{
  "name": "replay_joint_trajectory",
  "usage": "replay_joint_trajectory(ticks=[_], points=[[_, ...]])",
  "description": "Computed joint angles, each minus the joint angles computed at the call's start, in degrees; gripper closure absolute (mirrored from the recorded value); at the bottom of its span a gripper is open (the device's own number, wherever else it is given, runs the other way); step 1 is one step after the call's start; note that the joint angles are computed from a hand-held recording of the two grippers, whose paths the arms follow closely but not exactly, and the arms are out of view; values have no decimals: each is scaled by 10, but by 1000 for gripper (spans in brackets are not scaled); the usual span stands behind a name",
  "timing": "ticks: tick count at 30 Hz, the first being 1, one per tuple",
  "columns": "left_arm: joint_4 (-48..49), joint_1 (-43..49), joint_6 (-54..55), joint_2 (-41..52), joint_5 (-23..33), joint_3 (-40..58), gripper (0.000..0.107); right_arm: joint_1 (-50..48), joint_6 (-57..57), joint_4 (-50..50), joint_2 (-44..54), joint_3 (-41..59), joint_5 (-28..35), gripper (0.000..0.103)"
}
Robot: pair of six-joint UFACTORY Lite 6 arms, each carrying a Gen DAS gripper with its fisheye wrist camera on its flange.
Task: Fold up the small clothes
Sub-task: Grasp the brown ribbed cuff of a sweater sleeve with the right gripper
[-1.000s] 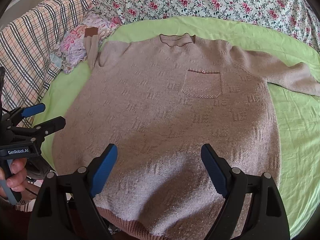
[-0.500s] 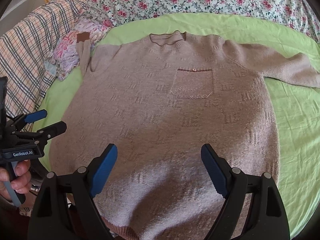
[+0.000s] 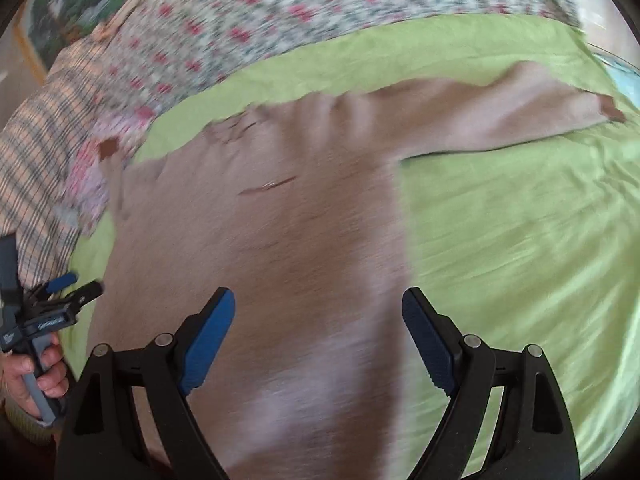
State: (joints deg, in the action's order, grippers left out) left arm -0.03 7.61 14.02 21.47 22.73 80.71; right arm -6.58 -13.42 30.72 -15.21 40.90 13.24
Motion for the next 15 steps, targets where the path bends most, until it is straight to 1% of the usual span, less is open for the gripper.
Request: replay_joint_trajectory(ticks=[2,3,4,5,6,7,9,10,11,12,14,15], points=[[8,3,-15,33,10,48,7,-114,-120,103,11,27,44,17],[9,4,-19,46,16,67,7,-174,-180,160,34,44,47,17],[11,5,-23,62,23,92,7,-224,-240,210,69,75,75,22],[18,4,-32,77,31,113,7,-276,-295,254,108,107,82,27],[22,4,-40,92,38,134,7,-304,-326,290,154,145,75,38],[25,2,-46,105,45,152,7,-343,-333,302,201,194,82,47],[36,-3,-60,130,57,183,7,-395,-312,316,300,306,105,51],[43,-8,-69,139,64,191,7,-399,-279,304,355,366,120,51],[44,-11,-72,152,73,203,7,-409,-234,270,399,426,126,51],[50,-17,-77,163,79,212,7,-417,-213,258,449,486,116,51],[60,-26,-87,179,86,224,7,-427,-124,202,540,606,137,51],[62,-30,-91,185,91,228,7,-434,-84,179,573,649,153,53]])
